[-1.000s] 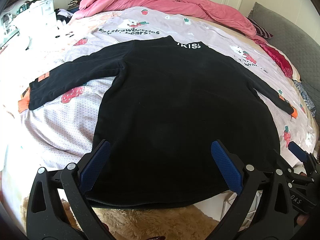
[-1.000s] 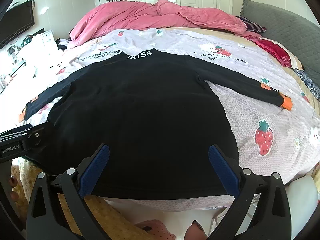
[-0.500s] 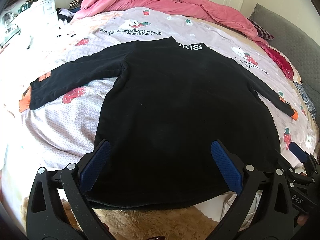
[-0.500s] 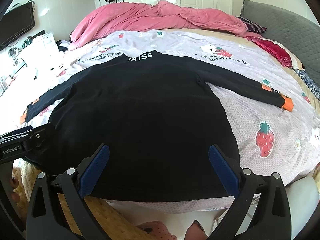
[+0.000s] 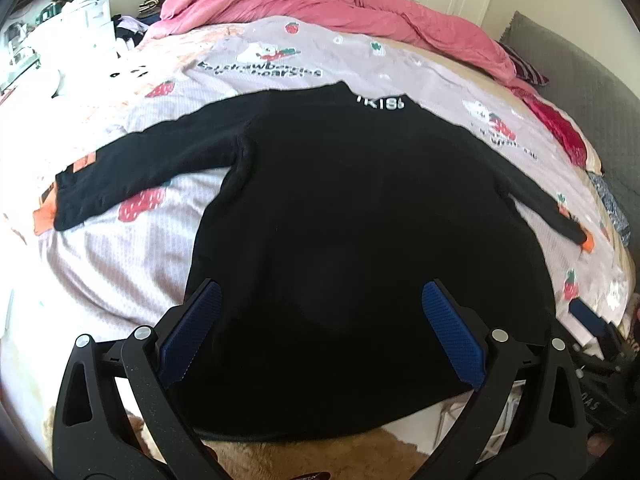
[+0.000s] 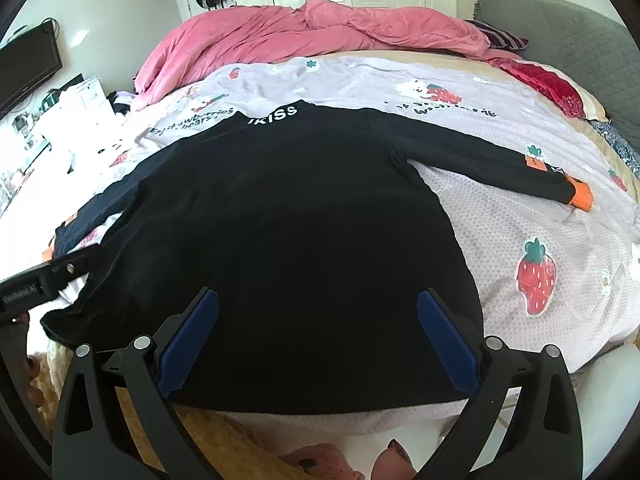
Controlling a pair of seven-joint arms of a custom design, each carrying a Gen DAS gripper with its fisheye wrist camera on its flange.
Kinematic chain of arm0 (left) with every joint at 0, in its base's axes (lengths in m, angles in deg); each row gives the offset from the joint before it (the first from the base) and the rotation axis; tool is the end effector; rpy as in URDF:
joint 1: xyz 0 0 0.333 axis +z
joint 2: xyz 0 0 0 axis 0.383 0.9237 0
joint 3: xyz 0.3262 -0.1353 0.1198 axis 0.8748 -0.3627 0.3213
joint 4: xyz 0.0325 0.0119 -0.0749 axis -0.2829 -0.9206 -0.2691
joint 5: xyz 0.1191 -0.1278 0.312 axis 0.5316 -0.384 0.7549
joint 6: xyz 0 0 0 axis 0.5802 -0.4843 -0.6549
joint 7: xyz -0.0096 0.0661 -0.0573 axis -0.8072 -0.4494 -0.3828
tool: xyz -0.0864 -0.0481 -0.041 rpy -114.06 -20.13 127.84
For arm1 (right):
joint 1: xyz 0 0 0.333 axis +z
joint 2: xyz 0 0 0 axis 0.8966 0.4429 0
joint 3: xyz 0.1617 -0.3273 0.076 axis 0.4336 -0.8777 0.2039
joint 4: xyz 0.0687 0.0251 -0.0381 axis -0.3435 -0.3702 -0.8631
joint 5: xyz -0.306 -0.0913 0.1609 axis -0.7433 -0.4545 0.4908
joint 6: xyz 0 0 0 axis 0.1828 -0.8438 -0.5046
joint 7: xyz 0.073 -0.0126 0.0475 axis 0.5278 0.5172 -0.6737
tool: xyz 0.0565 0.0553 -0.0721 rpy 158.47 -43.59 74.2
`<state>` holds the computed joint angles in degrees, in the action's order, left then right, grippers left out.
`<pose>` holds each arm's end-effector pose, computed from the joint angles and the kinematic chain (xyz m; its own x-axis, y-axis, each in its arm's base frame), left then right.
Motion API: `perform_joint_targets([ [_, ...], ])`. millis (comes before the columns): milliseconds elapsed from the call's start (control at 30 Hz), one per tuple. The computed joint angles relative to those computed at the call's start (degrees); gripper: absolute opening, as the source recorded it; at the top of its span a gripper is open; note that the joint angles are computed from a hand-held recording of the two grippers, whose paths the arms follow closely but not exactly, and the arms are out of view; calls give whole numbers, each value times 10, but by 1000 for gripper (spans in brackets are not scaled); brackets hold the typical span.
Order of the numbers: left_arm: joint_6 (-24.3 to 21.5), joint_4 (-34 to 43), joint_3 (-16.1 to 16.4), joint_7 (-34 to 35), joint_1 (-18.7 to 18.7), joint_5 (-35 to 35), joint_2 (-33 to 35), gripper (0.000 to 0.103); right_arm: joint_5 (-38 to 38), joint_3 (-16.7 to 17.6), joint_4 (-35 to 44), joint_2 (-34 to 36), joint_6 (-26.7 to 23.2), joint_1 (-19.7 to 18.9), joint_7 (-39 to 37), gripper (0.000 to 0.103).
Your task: Fold small clothes
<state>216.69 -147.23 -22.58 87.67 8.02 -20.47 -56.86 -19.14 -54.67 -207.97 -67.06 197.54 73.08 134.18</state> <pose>0.5678 -0.2401 0.4604 0.1806 -0.9746 0.1322 -0.7788 -0.2238 -0.5860 0.5607 0.1189 0.4442 0.1792 -0.9780 -0.1068 -0.7529 -0.0664 -0.6548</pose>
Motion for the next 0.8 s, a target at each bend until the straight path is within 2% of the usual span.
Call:
perform_joint_targets([
  [133,-8,24,0,6,0,-5,12,95,-2,-6,17,11,-7,0,3,99],
  [367,-29,67,-2,39,-2,-34,40,95,16,12,53,31,-21,-24,-20,99],
  [800,-69,172,-6,119,-5,-106,102,95,3,-18,121,71,-46,-19,-1,99],
])
